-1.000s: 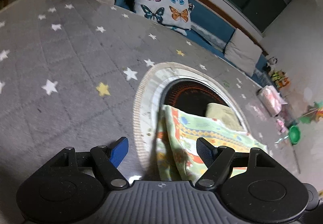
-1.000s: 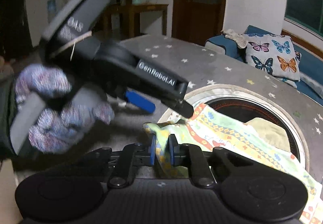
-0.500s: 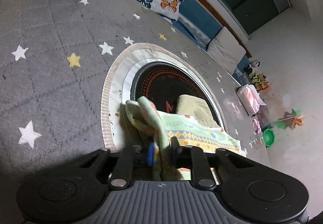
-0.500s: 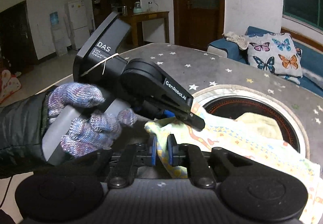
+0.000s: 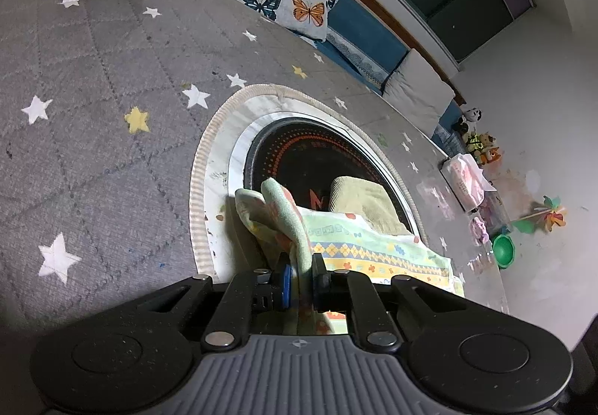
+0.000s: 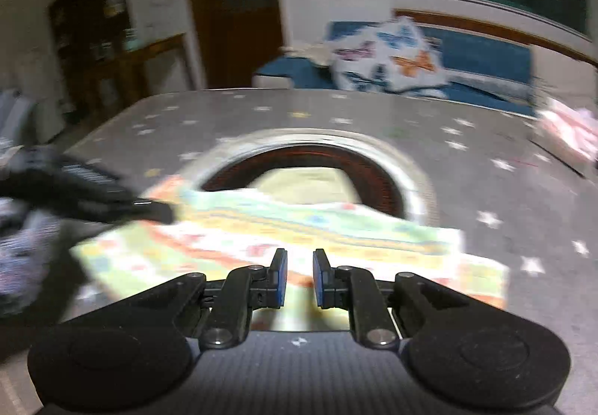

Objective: Fold clothes

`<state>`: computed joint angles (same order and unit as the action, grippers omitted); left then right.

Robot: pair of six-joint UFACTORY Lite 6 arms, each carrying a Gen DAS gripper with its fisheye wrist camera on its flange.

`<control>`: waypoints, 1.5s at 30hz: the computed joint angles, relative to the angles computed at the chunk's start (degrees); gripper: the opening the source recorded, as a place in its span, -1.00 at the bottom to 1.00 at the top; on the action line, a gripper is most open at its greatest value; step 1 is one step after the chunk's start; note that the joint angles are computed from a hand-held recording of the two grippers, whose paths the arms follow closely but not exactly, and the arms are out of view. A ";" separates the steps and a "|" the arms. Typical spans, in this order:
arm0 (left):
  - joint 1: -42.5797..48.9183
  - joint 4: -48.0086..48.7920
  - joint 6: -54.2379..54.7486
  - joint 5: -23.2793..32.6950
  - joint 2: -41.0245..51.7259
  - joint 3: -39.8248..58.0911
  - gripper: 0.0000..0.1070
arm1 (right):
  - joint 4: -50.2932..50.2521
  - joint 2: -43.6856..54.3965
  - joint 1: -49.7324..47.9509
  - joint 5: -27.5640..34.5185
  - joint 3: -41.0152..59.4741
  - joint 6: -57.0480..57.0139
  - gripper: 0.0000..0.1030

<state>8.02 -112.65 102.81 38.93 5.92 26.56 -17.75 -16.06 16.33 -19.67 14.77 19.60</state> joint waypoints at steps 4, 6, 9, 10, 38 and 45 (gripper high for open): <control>-0.56 -0.54 0.47 -0.72 -0.13 0.08 -0.79 | -1.03 7.73 -7.43 -3.45 2.56 -0.95 -0.73; -0.84 -0.78 0.67 -1.07 -0.25 0.13 -0.79 | 0.99 10.91 -9.41 -4.61 3.42 -3.56 -0.72; -1.24 -1.21 1.17 -1.57 -0.32 0.21 -0.79 | -1.82 11.74 -13.87 -6.85 2.50 -2.24 -0.59; -1.33 -1.29 1.28 -1.72 -0.23 0.29 -0.79 | -3.61 11.00 -15.24 -7.11 1.97 -1.00 -0.59; -11.81 -3.25 -1.60 -11.71 -11.46 0.38 -0.82 | -21.01 7.19 -27.63 -13.43 -0.76 14.86 -0.81; -25.18 -10.91 0.19 -18.21 -12.38 5.70 -0.83 | -44.22 -6.39 -42.77 -14.73 -3.59 31.15 -0.81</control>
